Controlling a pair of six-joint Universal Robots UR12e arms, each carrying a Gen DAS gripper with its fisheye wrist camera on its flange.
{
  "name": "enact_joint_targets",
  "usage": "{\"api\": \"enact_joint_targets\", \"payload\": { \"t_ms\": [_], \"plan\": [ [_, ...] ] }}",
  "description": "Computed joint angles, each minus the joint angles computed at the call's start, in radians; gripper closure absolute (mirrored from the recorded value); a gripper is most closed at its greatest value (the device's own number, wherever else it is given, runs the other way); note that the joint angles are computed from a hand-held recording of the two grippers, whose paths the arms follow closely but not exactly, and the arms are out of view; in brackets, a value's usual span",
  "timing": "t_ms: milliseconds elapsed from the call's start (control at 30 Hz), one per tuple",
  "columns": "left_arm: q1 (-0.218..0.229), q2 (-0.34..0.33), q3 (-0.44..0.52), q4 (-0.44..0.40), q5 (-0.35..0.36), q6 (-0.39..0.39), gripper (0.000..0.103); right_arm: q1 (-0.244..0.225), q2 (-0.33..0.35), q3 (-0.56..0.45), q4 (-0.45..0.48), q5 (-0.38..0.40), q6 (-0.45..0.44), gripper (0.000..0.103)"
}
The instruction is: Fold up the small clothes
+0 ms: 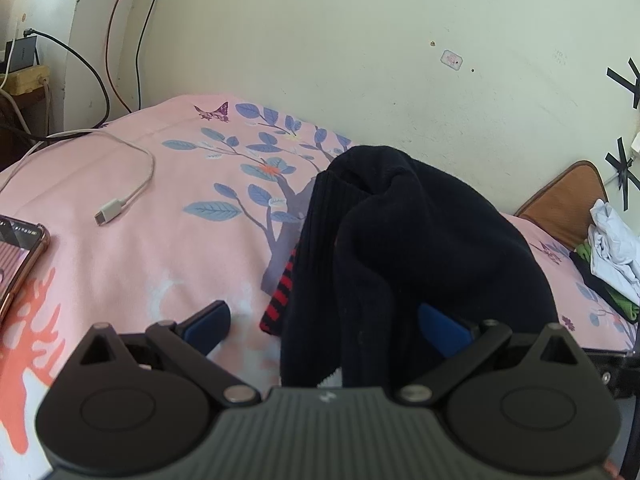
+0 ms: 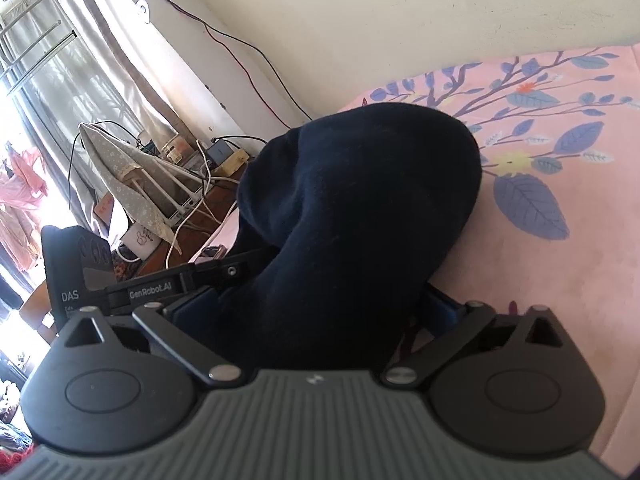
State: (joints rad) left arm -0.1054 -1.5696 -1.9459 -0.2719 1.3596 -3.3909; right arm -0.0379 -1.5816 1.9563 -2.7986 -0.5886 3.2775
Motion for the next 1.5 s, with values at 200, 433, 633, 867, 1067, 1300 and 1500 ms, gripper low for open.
{"api": "enact_joint_targets", "payload": {
  "t_ms": [200,433,633,867,1067,1300,1500],
  "plan": [
    [-0.001,0.001,-0.001,0.001,0.004,0.001,0.0,-0.005,-0.002,0.004,-0.003,0.008,0.003,0.0],
    [0.0,0.001,0.0,0.001,0.002,0.002,0.0,-0.011,-0.01,0.017,-0.06,-0.032,0.085,0.0],
    [0.003,0.003,-0.001,0.001,-0.005,0.002,0.0,-0.01,-0.015,0.026,-0.109,-0.086,0.148,0.0],
    [0.007,0.002,-0.003,0.008,-0.017,-0.008,0.0,-0.016,-0.01,0.027,-0.125,-0.069,0.168,0.0],
    [0.007,0.002,-0.004,0.012,-0.019,-0.013,0.0,-0.019,-0.003,0.034,-0.174,-0.059,0.207,0.0],
    [0.008,0.002,-0.004,0.012,-0.02,-0.012,0.0,-0.01,-0.011,0.028,-0.13,-0.081,0.151,0.0],
    [0.008,0.001,-0.005,0.014,-0.021,-0.012,0.0,-0.009,-0.013,0.029,-0.122,-0.084,0.138,0.0]
  ]
}}
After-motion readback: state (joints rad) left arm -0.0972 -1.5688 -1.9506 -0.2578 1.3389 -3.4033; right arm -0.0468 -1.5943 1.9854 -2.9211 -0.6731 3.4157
